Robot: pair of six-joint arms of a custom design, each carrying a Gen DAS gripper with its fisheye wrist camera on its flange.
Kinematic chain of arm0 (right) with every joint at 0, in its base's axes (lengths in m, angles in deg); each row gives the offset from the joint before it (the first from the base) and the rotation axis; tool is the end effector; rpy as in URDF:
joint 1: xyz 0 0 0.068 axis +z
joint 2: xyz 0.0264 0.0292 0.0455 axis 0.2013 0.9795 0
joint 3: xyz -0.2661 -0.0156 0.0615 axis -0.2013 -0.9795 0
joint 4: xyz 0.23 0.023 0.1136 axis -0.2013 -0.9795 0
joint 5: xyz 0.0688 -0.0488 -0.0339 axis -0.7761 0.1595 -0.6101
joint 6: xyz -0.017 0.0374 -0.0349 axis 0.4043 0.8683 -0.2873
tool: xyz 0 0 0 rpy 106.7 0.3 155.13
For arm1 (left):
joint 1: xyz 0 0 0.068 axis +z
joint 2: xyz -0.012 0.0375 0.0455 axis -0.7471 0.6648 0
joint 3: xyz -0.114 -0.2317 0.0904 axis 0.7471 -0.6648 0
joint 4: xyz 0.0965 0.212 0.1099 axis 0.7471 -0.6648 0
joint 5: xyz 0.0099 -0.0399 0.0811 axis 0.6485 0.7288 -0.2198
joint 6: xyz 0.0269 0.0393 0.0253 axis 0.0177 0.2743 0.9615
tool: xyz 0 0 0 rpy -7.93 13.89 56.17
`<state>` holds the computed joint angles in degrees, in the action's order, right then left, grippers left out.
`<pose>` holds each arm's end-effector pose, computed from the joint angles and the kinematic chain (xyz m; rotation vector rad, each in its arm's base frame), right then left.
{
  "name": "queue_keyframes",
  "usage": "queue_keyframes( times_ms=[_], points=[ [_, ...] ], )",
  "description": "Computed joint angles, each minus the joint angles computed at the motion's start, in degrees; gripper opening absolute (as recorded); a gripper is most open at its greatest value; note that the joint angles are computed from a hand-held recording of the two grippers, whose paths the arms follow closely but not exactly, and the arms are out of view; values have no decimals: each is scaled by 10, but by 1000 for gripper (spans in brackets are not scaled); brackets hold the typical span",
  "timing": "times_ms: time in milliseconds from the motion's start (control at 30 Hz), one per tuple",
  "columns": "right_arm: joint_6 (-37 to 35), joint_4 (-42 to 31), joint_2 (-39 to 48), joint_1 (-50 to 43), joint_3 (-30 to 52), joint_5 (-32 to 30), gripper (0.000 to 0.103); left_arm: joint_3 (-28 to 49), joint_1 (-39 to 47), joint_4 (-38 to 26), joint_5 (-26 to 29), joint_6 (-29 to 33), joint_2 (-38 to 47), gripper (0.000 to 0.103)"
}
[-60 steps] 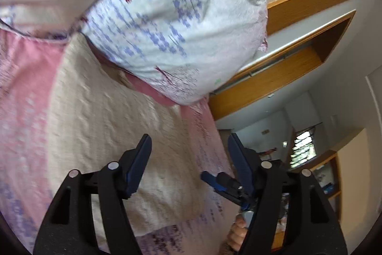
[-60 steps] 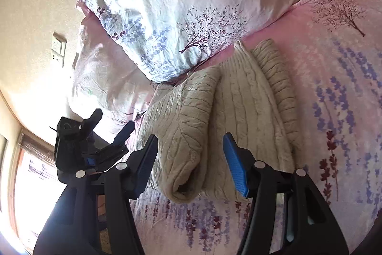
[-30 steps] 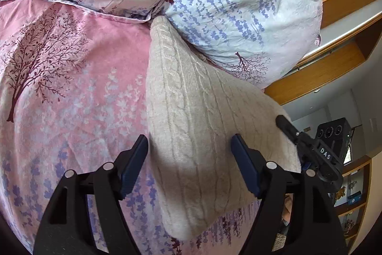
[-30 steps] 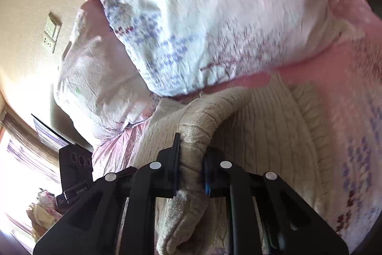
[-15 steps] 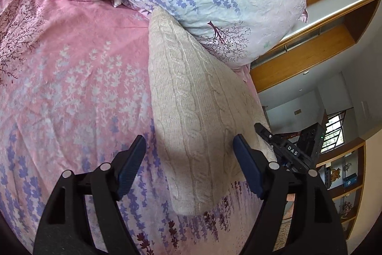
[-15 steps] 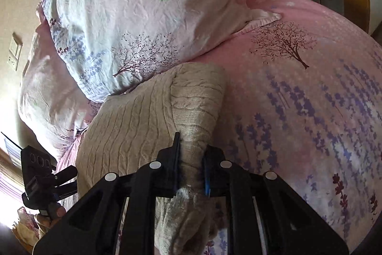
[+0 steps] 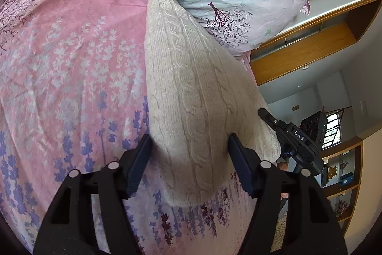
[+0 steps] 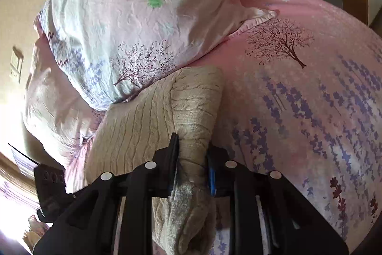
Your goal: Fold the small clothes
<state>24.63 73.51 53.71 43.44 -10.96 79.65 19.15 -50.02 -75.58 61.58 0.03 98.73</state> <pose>0.1677 0.0961 0.1316 0.7555 2.2749 0.6083 0.3147 -0.0373 0.0529 0.3500 2.5965 -1.2553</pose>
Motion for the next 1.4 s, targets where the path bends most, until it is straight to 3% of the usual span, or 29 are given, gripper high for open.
queue_keyframes(
  times_ms=[167, 233, 267, 467, 567, 633, 700, 767, 833, 900, 933, 1000, 1133, 1233, 1267, 1333, 1400],
  points=[
    [15, 158, 70, -133, -39, -147, 31, -18, 16, 8, 17, 8, 8, 40],
    [15, 192, 106, -160, -35, -169, 29, -24, 20, 10, 20, 14, 5, 32],
    [3, 187, 107, -155, -28, -158, 12, -27, 24, 9, 21, 18, 3, 28],
    [-94, 20, 2, -35, 41, 29, 9, -69, 41, 35, 18, 46, -26, 22],
    [-83, -21, 40, -48, 60, 43, 9, -94, 41, 59, 17, 50, -38, 21],
    [-71, -12, 114, -75, 75, 9, 9, -104, 36, 75, 7, 49, -42, 22],
    [-66, 32, 147, -89, 60, -23, 10, -102, 37, 71, 3, 52, -41, 23],
    [-59, 25, 115, -86, 49, -23, 12, -90, 39, 49, 7, 55, -37, 29],
    [-48, -1, 50, -92, 29, -37, 18, -74, 45, 19, 16, 56, -36, 37],
    [-33, -37, -37, -87, 0, -45, 34, -65, 60, 8, 33, 51, -41, 51],
    [-24, -56, -75, -83, -13, -47, 39, -63, 67, 11, 38, 42, -48, 63],
    [-1, -80, -143, -67, -43, -53, 44, -51, 73, 15, 35, 21, -53, 67],
    [56, -83, -207, 10, -93, -39, 44, -10, 61, 2, 23, -17, -36, 70],
    [71, -1, -177, 30, -122, -55, 43, 7, 40, 11, 5, -43, -26, 71],
    [75, 28, -168, 37, -131, -55, 37, 12, 34, 10, 1, -47, -23, 71],
    [71, 27, -158, 55, -125, -38, 16, 17, 25, 7, -6, -66, -20, 71],
    [74, -12, -177, 89, -112, 16, 9, 15, 17, 15, -8, -77, -18, 71]
  ],
)
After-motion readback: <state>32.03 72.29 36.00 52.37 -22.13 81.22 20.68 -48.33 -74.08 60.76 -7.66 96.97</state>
